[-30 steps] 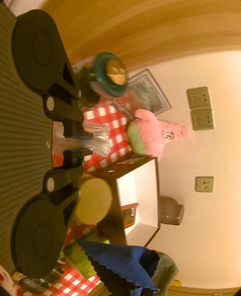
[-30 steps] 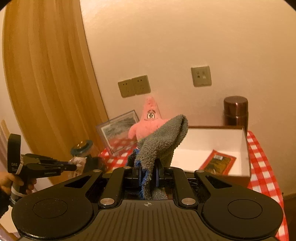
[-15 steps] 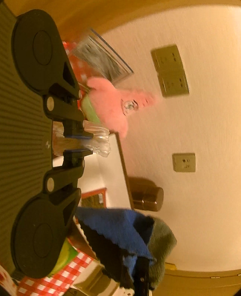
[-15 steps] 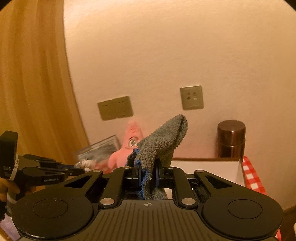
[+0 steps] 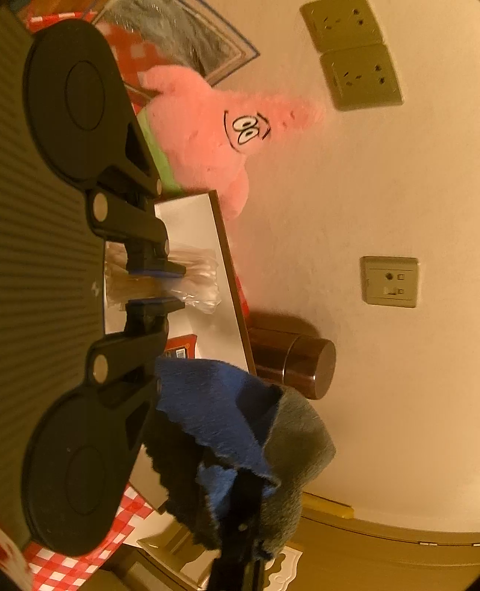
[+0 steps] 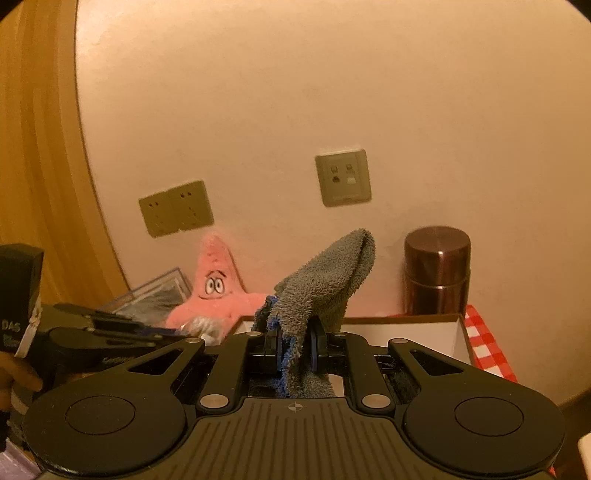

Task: Organize soft objects
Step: 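Carry the grey towel toward the brown box with the right tool, then open the right tool to drop the grey towel into the brown box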

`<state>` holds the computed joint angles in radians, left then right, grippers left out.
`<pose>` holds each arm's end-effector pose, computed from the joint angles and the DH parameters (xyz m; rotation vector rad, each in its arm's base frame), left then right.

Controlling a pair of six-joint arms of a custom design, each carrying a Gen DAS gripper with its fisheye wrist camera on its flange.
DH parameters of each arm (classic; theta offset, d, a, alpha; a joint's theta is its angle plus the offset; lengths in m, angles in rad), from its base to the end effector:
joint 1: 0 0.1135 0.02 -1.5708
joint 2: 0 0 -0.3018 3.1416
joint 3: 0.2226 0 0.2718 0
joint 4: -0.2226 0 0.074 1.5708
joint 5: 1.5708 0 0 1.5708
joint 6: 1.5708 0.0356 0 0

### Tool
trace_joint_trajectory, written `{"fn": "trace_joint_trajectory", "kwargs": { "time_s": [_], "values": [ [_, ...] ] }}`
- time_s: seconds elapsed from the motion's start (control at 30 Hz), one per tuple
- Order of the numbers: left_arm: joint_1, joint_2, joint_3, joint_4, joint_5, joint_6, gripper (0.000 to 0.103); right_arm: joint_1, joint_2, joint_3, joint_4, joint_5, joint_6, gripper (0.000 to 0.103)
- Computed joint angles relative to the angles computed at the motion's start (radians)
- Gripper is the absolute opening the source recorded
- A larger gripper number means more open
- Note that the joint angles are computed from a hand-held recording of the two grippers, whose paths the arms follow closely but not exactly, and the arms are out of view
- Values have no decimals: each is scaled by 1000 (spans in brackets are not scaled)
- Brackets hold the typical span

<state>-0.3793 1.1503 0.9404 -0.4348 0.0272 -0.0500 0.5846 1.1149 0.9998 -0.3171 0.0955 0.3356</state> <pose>0.2376 -0.0958 0.3266 0.3802 2.1956 -0.2666 0.2160 0.1388 0.3678 -0.1909 2.0264 0.4910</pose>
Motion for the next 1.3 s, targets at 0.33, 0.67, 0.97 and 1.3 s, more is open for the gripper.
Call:
{"fn": "trace_joint_trajectory", "kwargs": {
  "time_s": [0.33,0.67,0.97,1.3],
  "values": [
    [53,88,21,26,22,-27,27,-16,48,-23,24,-23,6,13],
    [141,13,-37,-26,50,-37,32,1,141,-2,86,-38,27,14],
    [167,-56,-75,-58,58,-40,38,21,217,54,123,17,63,75],
    [193,-136,-73,-145,65,-48,41,35,156,17,-49,8,75,75]
  ]
}}
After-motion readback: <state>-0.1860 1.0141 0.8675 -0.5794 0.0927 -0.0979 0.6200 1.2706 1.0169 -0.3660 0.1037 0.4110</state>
